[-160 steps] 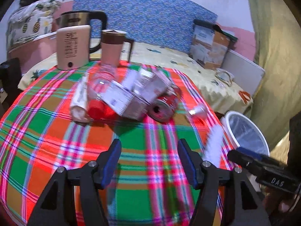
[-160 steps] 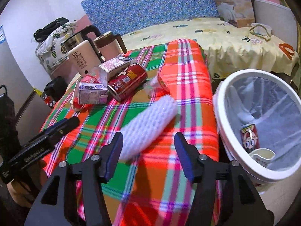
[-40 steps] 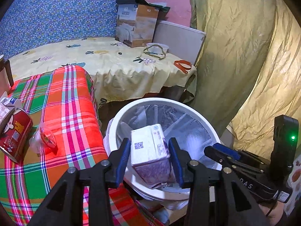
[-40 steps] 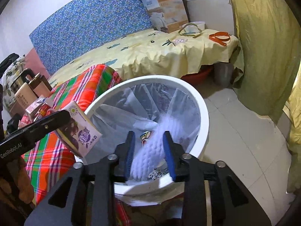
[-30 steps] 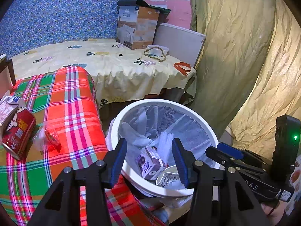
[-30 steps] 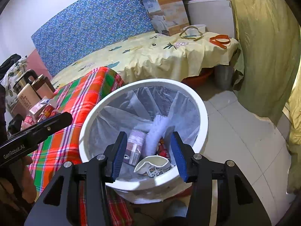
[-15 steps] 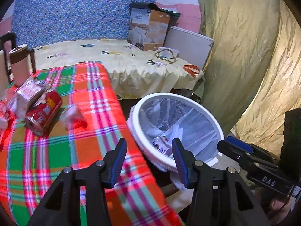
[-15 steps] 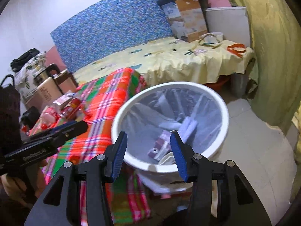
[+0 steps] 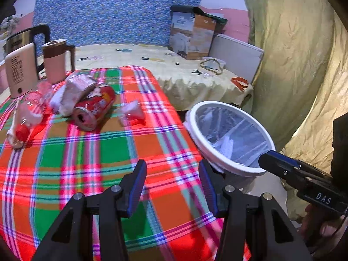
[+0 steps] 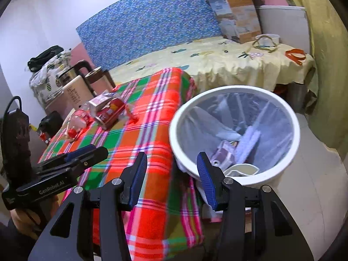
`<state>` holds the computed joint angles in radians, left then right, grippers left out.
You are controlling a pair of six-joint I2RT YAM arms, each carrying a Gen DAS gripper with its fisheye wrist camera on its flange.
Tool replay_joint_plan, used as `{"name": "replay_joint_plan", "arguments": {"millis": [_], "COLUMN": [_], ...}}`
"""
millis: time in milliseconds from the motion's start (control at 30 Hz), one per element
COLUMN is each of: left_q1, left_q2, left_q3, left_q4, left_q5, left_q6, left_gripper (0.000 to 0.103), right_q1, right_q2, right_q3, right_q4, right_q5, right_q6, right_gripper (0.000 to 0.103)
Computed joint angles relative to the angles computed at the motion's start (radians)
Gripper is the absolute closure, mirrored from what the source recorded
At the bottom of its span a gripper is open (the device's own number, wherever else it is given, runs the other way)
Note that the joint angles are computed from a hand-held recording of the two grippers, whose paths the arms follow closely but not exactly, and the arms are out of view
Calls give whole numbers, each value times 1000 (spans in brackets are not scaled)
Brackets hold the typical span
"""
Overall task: Collect trash
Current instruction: 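Move both open tools back from the bin over the table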
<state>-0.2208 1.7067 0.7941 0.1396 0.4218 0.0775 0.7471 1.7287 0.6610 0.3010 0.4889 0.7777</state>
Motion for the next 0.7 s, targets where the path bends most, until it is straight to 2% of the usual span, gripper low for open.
{"name": "replay_joint_plan", "arguments": {"millis": [433,700], "left_q1": [94,172], "left_q2": [13,52], "left_q3": [-15,31], "left_q4": [21,15], "left_q5": [0,-4], "left_q6": [18,35], "left_gripper": [52,52], "right_q1": [19,19], "right_q2": [69,128], "right_q3": [110,206], "right_q4": [-60,-83], "right_q5": [-54,-77], "right_q6": [-22,-59], "right_gripper": [53,53]}}
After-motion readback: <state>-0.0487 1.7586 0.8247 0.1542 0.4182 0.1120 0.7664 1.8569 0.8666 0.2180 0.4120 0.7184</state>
